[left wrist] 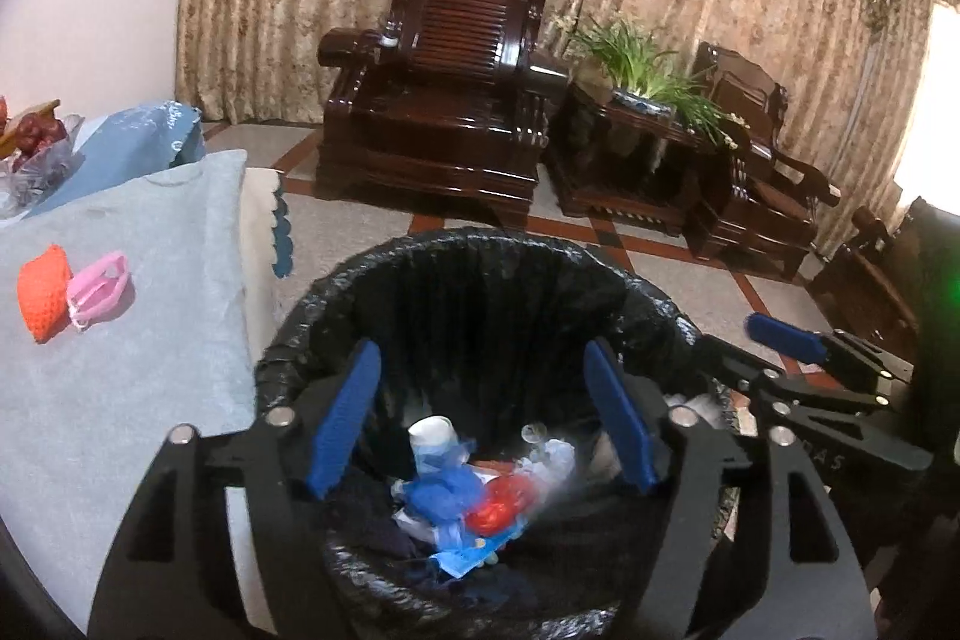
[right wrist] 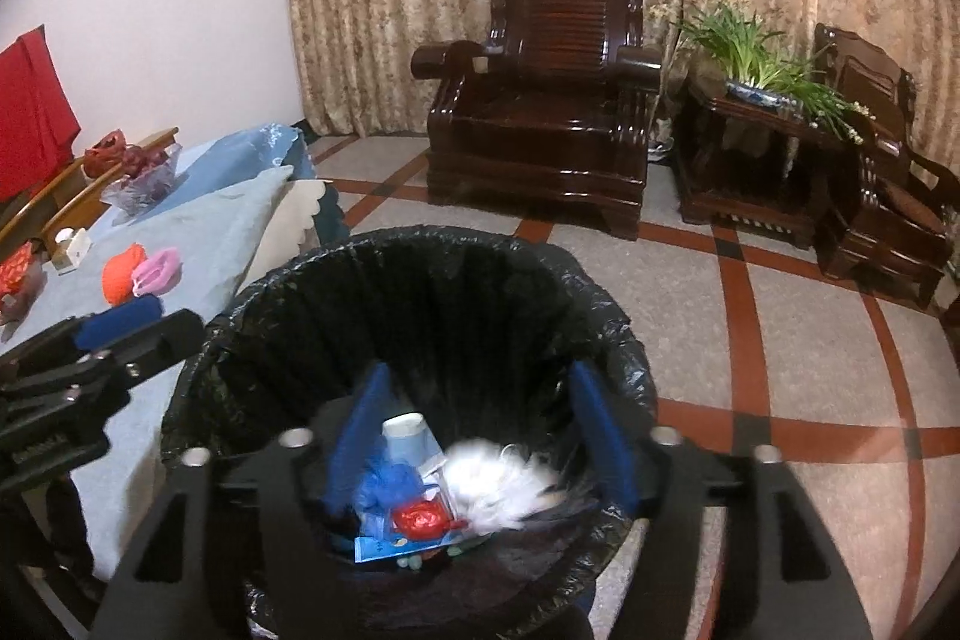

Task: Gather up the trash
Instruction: 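Carry the blue bag and white tissue over the bin and open both grippers, then move both grippers back over the table toward the orange net and pink item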

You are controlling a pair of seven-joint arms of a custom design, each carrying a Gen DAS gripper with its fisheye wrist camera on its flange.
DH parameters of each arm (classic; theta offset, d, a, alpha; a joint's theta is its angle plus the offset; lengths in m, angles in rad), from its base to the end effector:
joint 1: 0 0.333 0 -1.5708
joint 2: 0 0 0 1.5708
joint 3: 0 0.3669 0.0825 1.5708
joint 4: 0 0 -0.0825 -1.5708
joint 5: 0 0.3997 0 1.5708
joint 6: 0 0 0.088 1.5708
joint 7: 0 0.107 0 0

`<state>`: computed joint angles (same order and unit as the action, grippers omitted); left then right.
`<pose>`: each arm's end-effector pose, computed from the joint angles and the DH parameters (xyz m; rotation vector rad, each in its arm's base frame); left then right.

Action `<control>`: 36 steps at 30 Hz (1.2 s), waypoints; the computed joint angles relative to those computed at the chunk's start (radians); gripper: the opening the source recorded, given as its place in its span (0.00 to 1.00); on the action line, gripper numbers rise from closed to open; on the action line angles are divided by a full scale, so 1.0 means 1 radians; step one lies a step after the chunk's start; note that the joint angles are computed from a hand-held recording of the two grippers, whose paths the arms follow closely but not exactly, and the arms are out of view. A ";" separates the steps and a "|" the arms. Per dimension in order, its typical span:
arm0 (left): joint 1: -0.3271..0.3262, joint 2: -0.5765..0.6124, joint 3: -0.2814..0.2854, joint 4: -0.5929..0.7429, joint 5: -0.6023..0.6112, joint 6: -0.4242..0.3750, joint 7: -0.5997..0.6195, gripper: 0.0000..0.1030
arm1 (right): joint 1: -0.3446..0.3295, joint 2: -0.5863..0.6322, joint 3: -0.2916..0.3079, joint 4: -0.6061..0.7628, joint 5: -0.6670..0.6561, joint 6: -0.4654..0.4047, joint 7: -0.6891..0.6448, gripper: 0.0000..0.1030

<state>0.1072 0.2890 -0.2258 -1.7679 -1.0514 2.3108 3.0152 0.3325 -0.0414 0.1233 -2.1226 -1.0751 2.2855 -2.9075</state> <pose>0.6863 -0.0832 0.4803 -0.9066 2.5615 -1.3626 0.5206 0.2334 0.5033 -1.0688 2.2511 -1.0128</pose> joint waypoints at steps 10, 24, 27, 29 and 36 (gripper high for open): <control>0.038 0.008 0.020 0.026 -0.047 0.098 0.011 0.87 | 0.023 0.028 0.007 0.054 -0.082 -0.035 0.016 0.94; 0.122 0.100 0.021 0.185 -0.014 0.262 -0.076 0.87 | 0.092 0.280 -0.073 0.381 -0.131 0.120 -0.103 0.94; 0.137 0.154 0.019 0.261 0.043 0.299 -0.154 0.87 | 0.117 0.356 -0.105 0.488 -0.115 0.151 -0.159 0.94; 0.145 0.192 0.018 0.312 0.084 0.325 -0.202 0.87 | 0.129 0.414 -0.125 0.569 -0.094 0.179 -0.197 0.94; 0.146 0.349 0.031 0.527 0.267 0.371 -0.380 0.87 | 0.141 0.643 -0.168 0.894 0.052 0.228 -0.384 0.94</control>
<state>0.2529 0.6379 -0.1952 -1.2406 -0.7847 2.6819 2.6351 0.4738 0.6017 -0.0443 -1.2288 -1.0235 2.5138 -3.2918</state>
